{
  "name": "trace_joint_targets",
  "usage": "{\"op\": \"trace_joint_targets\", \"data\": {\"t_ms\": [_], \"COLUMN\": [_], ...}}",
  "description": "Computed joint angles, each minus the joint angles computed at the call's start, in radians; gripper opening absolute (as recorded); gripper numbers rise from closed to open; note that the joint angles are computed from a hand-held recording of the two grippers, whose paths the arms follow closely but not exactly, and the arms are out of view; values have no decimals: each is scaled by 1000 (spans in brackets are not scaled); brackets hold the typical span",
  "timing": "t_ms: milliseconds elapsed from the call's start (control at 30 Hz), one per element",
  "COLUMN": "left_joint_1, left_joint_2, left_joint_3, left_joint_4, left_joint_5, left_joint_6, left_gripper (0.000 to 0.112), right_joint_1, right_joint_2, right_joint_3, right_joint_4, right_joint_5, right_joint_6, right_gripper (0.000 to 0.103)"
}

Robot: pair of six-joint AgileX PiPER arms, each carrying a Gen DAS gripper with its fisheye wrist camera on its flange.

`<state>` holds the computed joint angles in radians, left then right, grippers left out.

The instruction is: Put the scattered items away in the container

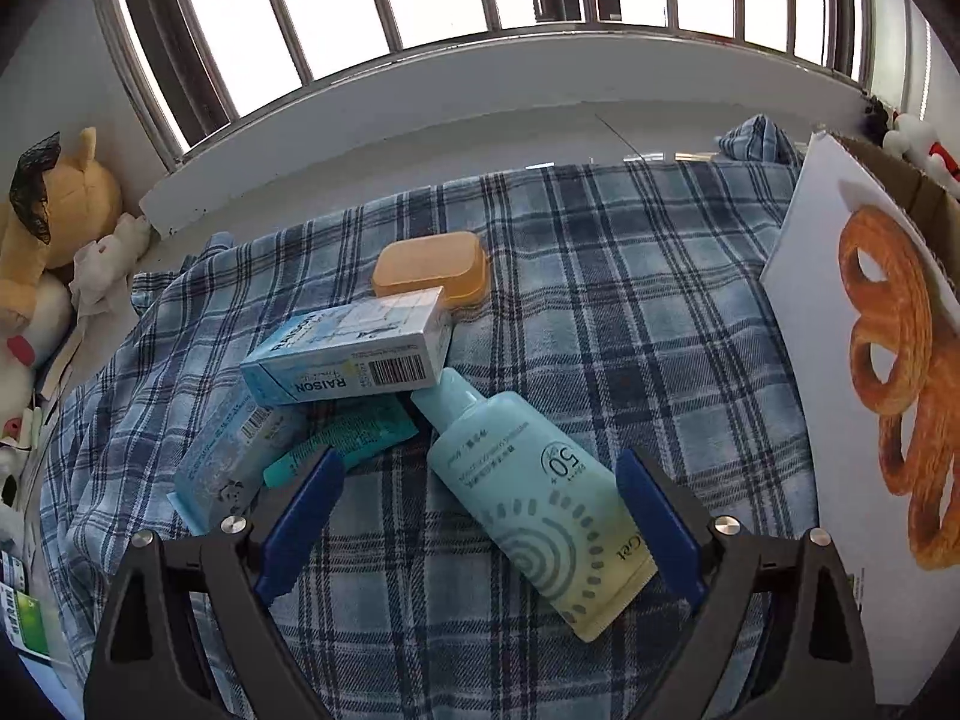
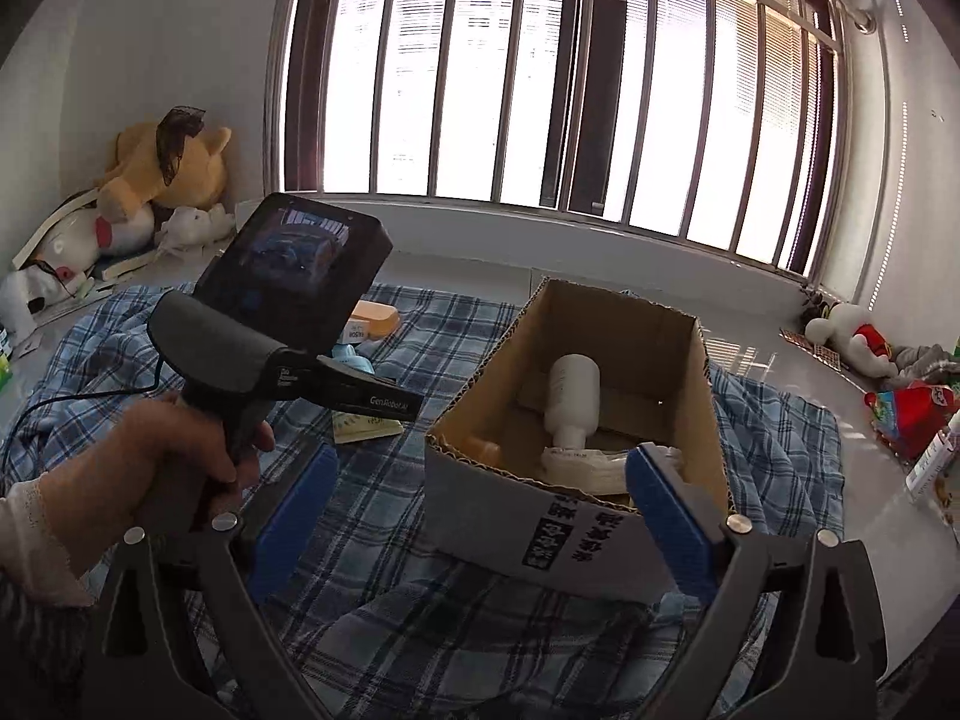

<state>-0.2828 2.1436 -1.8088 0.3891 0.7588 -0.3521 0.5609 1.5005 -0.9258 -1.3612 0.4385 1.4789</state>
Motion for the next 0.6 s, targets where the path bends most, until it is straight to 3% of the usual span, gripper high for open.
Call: {"op": "trace_joint_targets", "data": {"t_ms": [200, 367, 400, 533, 600], "left_joint_1": [8, 17, 22, 42, 35], "left_joint_2": [20, 4, -5, -59, -87], "left_joint_3": [-19, 18, 32, 100, 144], "left_joint_4": [-32, -59, -82, -194, -169], "left_joint_5": [26, 4, -4, -27, -45], "left_joint_6": [27, 42, 60, 151, 146], "left_gripper": [95, 95, 92, 53, 51], "right_joint_1": [3, -5, -5, -11, -12], "right_joint_2": [10, 20, 21, 16, 17], "right_joint_3": [-6, -19, -20, -18, -17], "right_joint_4": [19, 53, 54, 56, 59], "right_joint_5": [34, 45, 47, 41, 39], "right_joint_6": [-9, -33, -32, -24, -23], "right_gripper": [96, 96, 96, 96, 96]}}
